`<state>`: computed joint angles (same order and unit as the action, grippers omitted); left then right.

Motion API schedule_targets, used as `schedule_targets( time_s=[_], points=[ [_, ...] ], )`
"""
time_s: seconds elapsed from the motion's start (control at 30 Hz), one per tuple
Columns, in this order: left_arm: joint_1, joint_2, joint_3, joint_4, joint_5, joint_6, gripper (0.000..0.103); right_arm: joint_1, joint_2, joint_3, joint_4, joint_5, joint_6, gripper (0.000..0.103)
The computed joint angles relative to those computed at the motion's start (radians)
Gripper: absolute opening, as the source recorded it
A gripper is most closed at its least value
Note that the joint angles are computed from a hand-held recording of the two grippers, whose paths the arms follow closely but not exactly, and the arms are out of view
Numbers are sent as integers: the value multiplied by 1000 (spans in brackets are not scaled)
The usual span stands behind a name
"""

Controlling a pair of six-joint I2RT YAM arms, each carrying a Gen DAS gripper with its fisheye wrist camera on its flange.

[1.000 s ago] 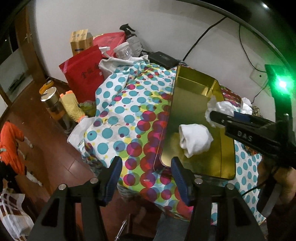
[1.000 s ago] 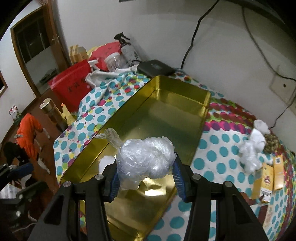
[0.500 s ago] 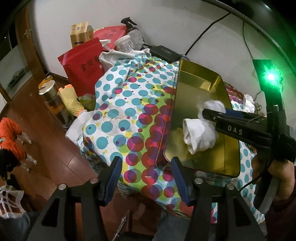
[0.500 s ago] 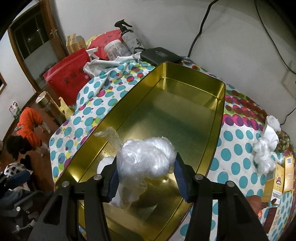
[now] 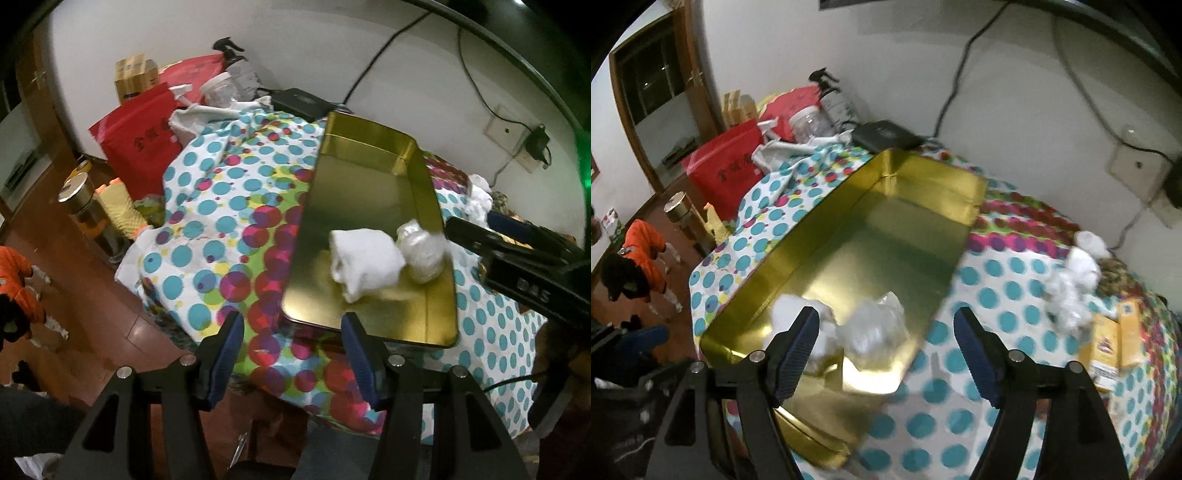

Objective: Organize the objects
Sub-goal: 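Lower the plastic bag bundle into the gold tray and open the right tool, then grasp the cream medicine box with the QR code using the right tool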

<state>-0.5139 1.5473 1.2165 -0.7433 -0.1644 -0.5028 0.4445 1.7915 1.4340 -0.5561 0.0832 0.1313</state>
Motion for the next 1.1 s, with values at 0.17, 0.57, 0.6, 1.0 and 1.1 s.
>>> schedule_targets(
  time_s=[0.17,0.57,0.6,1.0,1.1],
  points=[
    [-46,36,43,-3,9,0,56,-42,-163,-158,22,56,-5,75],
    [-166,143,188,-36,-9,8,56,-287,-423,-421,14,89,-63,75],
    [-174,155,202,-41,-9,9,56,-309,-426,-432,17,84,-66,75],
    [-230,259,315,-92,-19,7,56,-466,-364,-524,139,0,-92,74],
    [-239,285,344,-103,-24,10,56,-473,-328,-520,163,3,-82,73]
  ],
)
